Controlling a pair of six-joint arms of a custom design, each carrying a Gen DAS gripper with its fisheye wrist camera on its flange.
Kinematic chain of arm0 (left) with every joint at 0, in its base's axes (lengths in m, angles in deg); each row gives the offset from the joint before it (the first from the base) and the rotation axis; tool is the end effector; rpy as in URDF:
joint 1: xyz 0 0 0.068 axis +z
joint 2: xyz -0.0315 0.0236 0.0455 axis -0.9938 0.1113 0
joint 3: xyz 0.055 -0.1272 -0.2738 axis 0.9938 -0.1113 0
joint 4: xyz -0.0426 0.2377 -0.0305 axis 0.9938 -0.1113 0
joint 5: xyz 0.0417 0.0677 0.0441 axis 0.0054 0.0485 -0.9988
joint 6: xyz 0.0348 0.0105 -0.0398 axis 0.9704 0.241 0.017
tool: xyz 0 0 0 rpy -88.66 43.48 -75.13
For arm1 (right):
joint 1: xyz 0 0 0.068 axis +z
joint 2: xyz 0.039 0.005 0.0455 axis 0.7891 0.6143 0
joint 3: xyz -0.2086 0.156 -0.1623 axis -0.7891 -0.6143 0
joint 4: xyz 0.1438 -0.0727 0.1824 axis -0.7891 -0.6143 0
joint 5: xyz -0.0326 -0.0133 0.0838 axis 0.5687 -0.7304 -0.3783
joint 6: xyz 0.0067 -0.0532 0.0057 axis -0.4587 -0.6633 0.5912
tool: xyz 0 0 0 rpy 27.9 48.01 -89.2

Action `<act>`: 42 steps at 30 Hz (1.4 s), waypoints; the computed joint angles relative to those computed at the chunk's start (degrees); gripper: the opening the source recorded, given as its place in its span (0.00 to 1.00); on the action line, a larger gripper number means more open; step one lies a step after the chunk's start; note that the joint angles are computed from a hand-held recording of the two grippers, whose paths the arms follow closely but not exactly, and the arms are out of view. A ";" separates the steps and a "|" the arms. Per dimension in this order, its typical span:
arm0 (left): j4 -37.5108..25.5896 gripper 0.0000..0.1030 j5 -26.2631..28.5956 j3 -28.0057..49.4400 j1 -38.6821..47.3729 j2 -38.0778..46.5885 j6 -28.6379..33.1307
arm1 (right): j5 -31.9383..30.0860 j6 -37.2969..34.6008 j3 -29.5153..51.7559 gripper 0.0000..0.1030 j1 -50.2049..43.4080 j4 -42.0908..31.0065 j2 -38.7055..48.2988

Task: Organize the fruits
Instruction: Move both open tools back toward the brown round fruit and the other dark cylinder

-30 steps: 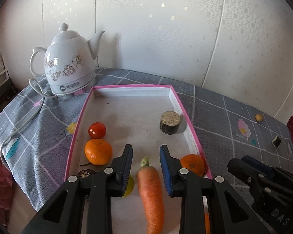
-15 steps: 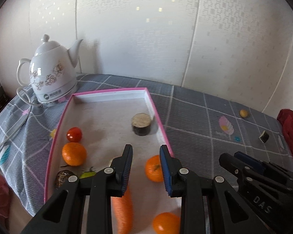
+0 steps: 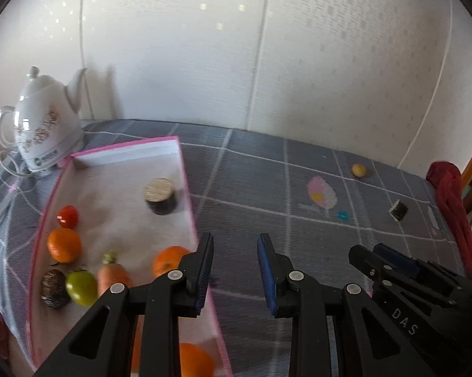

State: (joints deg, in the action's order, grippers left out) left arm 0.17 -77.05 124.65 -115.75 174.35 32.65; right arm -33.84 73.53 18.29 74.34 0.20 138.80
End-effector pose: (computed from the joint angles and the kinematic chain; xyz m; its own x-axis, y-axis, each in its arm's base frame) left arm 0.2684 -0.1633 0.1220 -0.7197 0.1199 -0.6839 0.2591 0.9602 -0.1044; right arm 0.2362 0.0857 0.0972 -0.7214 0.2896 -0.6291 0.2466 0.9563 0.1574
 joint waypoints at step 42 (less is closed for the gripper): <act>-3.35 0.28 -0.19 7.12 -6.31 6.35 -3.18 | -2.25 -7.35 -6.64 0.33 -18.52 1.84 -5.06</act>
